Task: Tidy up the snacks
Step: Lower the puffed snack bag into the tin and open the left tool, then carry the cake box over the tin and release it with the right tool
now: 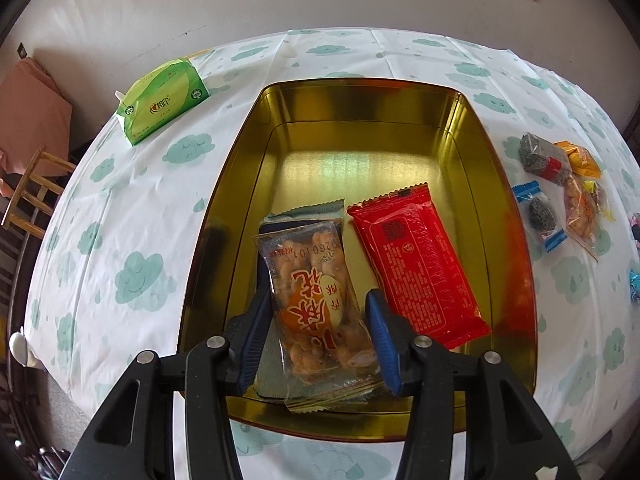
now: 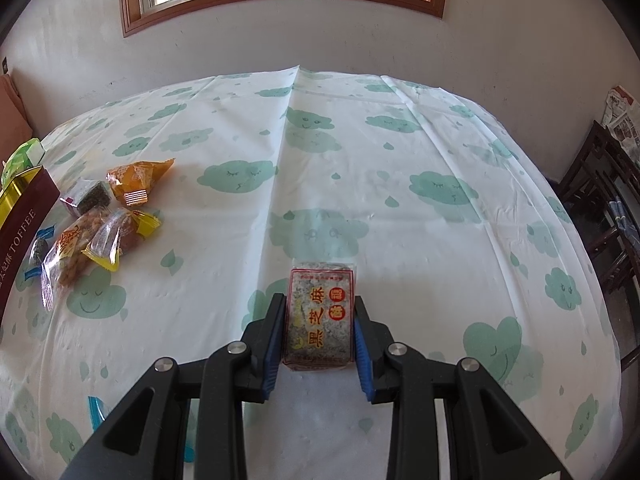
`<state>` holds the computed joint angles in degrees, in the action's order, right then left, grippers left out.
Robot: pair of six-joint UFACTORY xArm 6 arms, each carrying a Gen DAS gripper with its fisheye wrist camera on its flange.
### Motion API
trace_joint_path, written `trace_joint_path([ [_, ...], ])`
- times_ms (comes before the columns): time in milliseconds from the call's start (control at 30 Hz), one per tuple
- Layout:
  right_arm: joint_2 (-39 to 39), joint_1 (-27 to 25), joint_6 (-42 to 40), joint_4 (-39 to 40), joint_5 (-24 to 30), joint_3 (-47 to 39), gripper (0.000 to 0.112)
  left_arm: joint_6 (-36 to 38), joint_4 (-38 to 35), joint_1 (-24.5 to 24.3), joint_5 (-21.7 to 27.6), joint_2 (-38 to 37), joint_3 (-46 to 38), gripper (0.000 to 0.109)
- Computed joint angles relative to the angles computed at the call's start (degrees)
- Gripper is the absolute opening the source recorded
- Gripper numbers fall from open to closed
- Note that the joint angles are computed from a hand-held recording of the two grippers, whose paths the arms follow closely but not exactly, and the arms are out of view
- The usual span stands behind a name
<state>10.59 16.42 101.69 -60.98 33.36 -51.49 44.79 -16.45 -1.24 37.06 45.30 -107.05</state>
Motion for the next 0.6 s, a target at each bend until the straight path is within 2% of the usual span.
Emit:
trace_joint_path([
  [233, 0.37, 0.27, -2.54, 4.07, 1.12, -0.96, 0.032, 2.68, -4.38, 0.21, -2.03, -3.14, 4.0, 0.062],
  [367, 0.73, 0.79, -2.99, 5.63, 2.58, -1.7, 0.032, 3.47, -6.29, 0.12, -5.08, -5.41, 7.32, 0.071],
  [600, 1.14, 1.2, -3.15, 7.84, 4.19, -2.63, 0.031, 4.05, -9.21, 0.08, -8.68, -7.88, 11.51, 0.074],
])
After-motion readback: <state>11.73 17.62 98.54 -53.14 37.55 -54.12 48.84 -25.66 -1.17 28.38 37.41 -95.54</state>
